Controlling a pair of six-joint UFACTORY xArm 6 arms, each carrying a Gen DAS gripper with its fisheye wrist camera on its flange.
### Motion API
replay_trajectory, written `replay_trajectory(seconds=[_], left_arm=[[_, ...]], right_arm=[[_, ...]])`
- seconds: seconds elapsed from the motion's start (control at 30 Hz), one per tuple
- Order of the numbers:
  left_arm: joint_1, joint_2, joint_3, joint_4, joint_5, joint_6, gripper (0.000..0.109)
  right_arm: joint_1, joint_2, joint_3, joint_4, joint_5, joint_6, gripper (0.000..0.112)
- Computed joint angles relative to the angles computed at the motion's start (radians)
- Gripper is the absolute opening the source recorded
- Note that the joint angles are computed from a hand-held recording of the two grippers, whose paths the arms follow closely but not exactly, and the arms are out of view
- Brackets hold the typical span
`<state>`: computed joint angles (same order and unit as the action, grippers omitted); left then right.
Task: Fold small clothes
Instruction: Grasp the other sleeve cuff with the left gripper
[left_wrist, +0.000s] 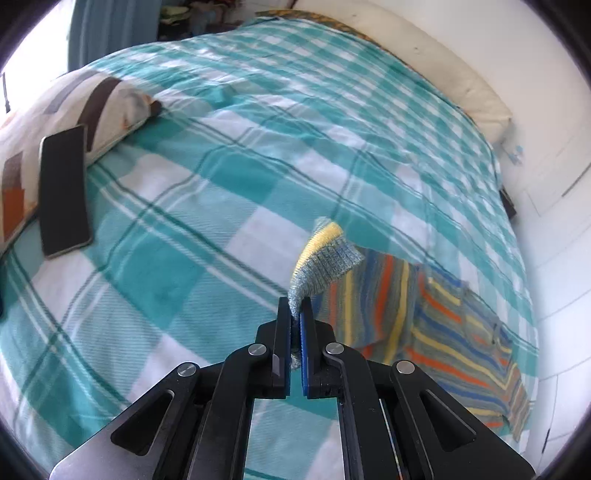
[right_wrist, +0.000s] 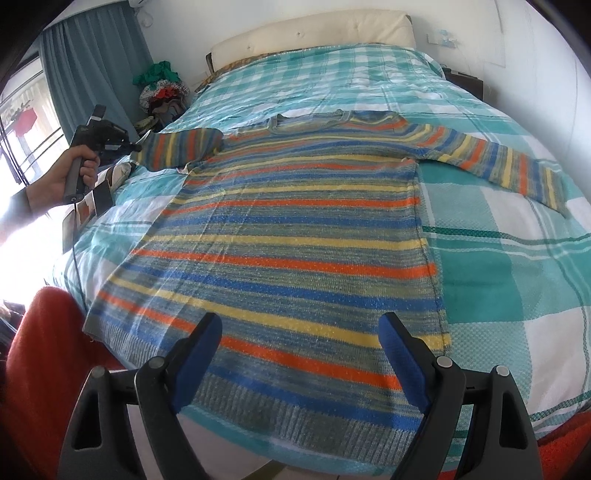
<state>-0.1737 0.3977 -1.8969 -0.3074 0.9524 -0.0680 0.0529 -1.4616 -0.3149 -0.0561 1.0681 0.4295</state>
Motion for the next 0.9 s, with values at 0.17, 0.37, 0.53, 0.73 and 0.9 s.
replay_trajectory(seconds=[0.17,0.37,0.53,0.73,0.9], left_arm=[[0.050,-0.087,0.162,-0.048,-0.056,-0.019,0.001],[0.082,-0.083,0.181,-0.060,-0.057,-0.048,0.001],[0.103,-0.019,0.181,-0.138,-0.008,-0.069,0.005],[0.152,-0.082,0.298,-0.301,-0.055,-0.077,0.026],[0.145,-0.157,0.366,-0.117,-0.169,-0.149,0.049]], right_arm=[[0.040,0.011,-0.002,-0.031,-0.001,0.026,0.086],[0.065,0.020,-0.006,-0.058,-0.002,0.040,0.086],[0.061,0.029,-0.004,-0.040,-0.004,0.028,0.086],[0.095,0.023,-0.007,-0.076,0.009,0.050,0.086],[0.068,0.027,0.000,-0.048,0.002,0.029,0.086]])
